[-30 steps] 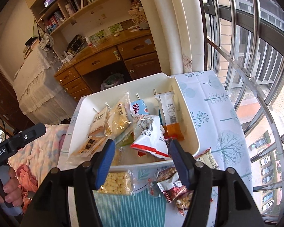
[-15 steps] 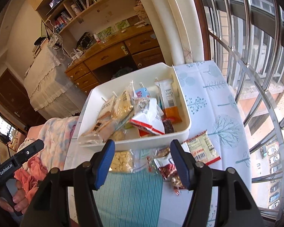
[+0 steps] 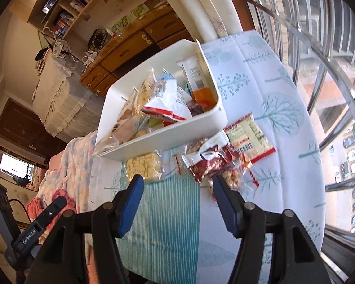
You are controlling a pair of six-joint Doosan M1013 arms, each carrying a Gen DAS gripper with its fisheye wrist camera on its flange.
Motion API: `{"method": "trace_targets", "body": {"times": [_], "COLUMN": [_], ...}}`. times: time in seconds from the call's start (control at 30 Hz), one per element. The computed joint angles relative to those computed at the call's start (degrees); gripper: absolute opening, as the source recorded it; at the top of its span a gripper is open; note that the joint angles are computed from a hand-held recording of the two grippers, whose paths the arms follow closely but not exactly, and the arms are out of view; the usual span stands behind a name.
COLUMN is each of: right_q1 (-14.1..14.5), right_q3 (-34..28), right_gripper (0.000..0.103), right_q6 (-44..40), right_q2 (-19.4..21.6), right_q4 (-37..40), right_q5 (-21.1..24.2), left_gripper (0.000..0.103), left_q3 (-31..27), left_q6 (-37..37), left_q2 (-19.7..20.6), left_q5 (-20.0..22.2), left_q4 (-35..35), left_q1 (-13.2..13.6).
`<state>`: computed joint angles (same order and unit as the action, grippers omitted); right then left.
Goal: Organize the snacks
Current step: 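Withdraw both open grippers from the basket, then reach the left gripper to the clear puffed-snack bag while the right reaches the clear nut packet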
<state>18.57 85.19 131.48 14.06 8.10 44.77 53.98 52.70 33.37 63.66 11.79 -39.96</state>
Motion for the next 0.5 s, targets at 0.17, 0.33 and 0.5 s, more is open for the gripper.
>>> {"method": "trace_targets", "body": {"times": [0.17, 0.33, 0.5], "right_q1": [-0.63, -1.13, -1.67], "right_q3": [0.97, 1.7, 2.21], "right_gripper": [0.061, 0.061, 0.061], "right_q6": [2.14, 5.09, 7.86], "right_q2": [0.05, 0.27, 0.68], "right_q4": [2.49, 4.27, 6.7], "right_q5": [1.25, 2.3, 3.37], "left_gripper": [0.081, 0.083, 0.088], "left_q3": [-0.3, -1.63, -4.97], "left_q6": [1.41, 3.96, 7.13], "left_q2": [0.81, 2.31, 5.09], "left_q5": [1.16, 2.41, 5.6], "left_q4": [-1.72, -4.11, -7.72], "left_q1": [0.12, 0.61, 1.33]}}
